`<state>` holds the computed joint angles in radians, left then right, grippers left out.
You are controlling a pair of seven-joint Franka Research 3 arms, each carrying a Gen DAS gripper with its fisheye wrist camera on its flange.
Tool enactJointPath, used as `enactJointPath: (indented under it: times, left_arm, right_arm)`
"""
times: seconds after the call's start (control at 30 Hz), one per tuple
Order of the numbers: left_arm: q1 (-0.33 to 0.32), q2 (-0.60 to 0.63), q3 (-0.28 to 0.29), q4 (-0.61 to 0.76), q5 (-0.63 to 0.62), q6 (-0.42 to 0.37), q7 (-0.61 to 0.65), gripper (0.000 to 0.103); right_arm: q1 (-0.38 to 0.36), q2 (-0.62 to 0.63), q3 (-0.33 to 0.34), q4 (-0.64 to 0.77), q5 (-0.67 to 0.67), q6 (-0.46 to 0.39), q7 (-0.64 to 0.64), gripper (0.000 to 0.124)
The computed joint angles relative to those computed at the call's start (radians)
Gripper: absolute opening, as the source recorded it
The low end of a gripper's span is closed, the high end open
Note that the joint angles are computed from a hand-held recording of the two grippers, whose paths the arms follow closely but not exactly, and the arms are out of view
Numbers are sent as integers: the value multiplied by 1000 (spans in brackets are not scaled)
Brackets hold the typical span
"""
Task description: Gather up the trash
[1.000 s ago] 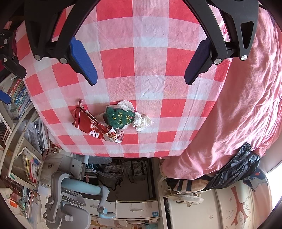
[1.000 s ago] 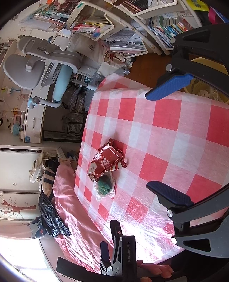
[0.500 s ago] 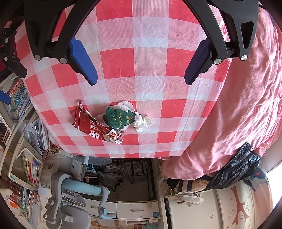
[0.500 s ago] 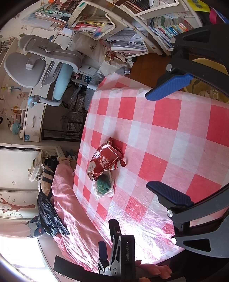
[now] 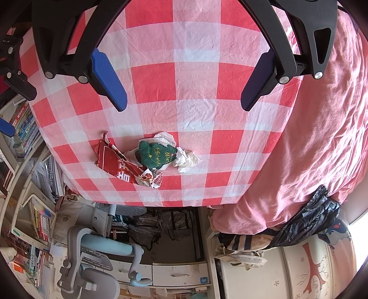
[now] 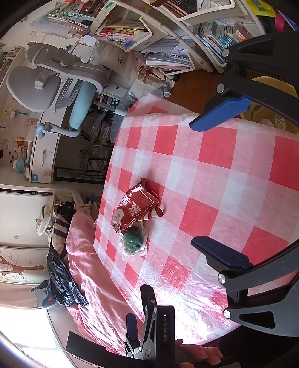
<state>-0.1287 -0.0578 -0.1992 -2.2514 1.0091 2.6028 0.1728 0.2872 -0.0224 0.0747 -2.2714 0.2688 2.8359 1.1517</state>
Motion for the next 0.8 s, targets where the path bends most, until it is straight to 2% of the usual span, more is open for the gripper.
enactJointPath:
  times: [0.8]
  left_arm:
    - [-2,3,1,7,-11,-5,13,95]
  right_arm:
    - [3,-1,2,-5,-8,2,1,89]
